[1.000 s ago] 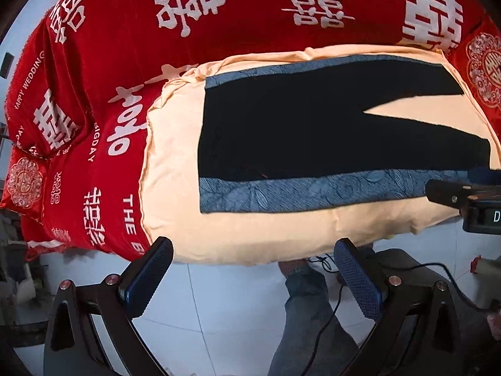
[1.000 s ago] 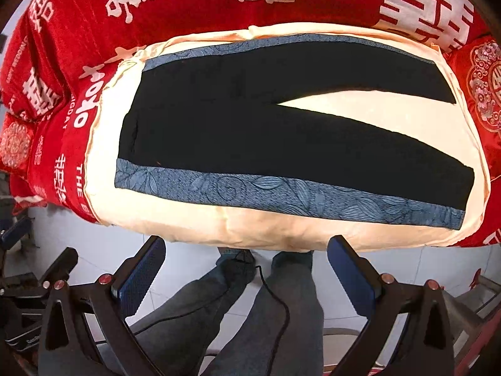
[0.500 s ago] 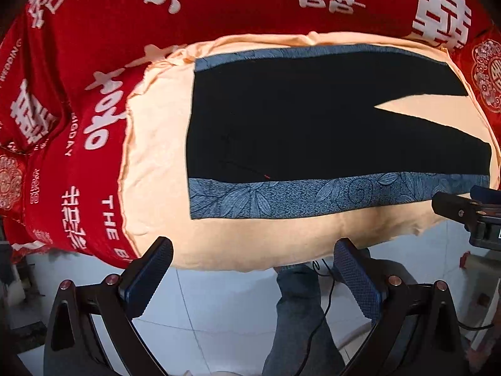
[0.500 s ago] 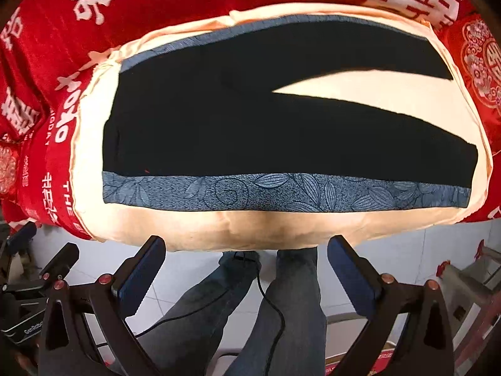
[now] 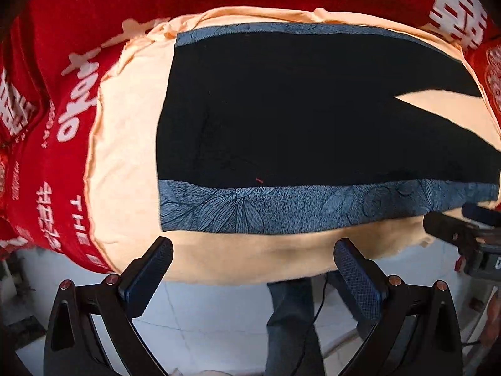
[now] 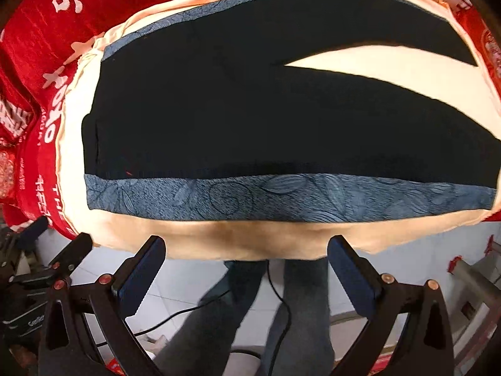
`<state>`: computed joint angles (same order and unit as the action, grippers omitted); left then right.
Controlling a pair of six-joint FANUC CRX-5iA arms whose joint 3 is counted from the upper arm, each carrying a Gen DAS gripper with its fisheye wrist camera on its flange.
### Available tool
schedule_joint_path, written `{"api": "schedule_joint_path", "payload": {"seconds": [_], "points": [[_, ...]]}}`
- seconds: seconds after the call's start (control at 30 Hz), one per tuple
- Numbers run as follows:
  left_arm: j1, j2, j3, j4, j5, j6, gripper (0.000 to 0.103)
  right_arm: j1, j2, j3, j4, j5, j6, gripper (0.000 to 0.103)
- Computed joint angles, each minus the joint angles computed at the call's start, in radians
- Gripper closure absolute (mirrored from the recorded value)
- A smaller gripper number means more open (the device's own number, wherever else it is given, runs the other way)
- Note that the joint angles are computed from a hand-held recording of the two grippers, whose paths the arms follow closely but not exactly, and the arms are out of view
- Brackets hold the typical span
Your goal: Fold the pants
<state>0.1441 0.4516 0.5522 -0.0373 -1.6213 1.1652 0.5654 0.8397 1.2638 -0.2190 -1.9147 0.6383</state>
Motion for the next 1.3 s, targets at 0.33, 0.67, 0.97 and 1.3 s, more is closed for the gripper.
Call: {"api": "schedule_joint_path", "payload": {"seconds": [0.33,0.67,0.97,1.3], "points": [[0.099,-0.006,-0.212,0.15,0.192,0.085,0.003,-0.035,-0.272,-0.56,-0.193,0.608,0.073,0.001],[0.208,-0.018,-0.381,0.357,0.266,-0.007,0.019,-0.052,-0.327,-0.818,-0.461,0.927,0.18,0.051],[0.25,-0.017,-0.432,0.439,0.223,-0.03,0.012,-0.051,-0.376,-0.953,-0.562,1.151,0.16,0.038],[0.246,0.014,-0.431,0.483,0.195,-0.014,0.012,-0.092,-0.333,-0.909,-0.716,1.21,0.296,0.036]]}}
